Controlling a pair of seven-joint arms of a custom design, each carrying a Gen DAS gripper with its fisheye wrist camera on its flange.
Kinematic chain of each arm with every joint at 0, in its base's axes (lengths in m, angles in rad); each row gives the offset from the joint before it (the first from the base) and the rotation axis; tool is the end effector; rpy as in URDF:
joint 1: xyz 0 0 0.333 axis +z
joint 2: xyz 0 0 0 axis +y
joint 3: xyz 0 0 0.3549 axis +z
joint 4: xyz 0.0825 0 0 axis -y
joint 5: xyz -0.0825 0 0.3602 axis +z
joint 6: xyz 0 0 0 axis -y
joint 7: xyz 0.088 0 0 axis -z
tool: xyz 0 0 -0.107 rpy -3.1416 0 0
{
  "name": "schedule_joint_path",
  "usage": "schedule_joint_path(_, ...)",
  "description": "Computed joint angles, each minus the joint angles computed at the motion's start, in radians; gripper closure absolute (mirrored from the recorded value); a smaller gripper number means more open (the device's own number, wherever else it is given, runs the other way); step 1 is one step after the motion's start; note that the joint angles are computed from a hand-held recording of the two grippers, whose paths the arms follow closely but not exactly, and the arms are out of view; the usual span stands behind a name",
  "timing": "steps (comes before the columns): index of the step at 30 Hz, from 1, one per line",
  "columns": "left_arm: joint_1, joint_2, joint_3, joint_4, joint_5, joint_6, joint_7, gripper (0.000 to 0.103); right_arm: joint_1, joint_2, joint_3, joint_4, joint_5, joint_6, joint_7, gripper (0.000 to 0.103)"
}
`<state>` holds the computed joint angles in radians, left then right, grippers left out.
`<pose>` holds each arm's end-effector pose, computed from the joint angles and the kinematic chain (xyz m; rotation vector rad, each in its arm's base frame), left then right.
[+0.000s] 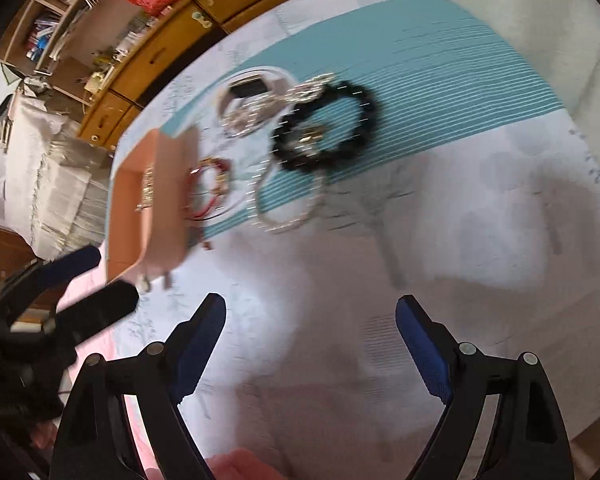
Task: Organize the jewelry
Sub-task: 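Move both tools back toward the remaining jewelry pile, then grasp the pearl necklace with the left tool while the right tool grasps the black bead bracelet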
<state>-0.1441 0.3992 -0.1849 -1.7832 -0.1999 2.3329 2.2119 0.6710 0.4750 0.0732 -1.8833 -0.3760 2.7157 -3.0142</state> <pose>0.6272 -0.2026 0.4004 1.1337 -2.8895 0.4250 0.4852 0.4569 0.3438 -1.2138 2.4572 -0.0210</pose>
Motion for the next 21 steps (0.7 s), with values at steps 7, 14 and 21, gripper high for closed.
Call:
schedule_joint_path(7, -0.049, 0.023, -0.012, -0.045, -0.055, 0.086, -0.173, 0.024, -0.144, -0.101, 0.082, -0.15, 0.135, 0.018, -0.238, 0.015)
schedule_joint_path(14, -0.059, 0.07, -0.027, -0.095, -0.118, 0.319, -0.3, 0.036, -0.268, -0.15, 0.11, -0.223, 0.282, 0.089, -0.464, 0.015)
schedule_joint_path(21, -0.074, 0.135, -0.023, -0.104, -0.127, 0.488, -0.394, 0.064, -0.351, -0.046, 0.143, -0.106, 0.46, 0.111, -0.621, 0.037)
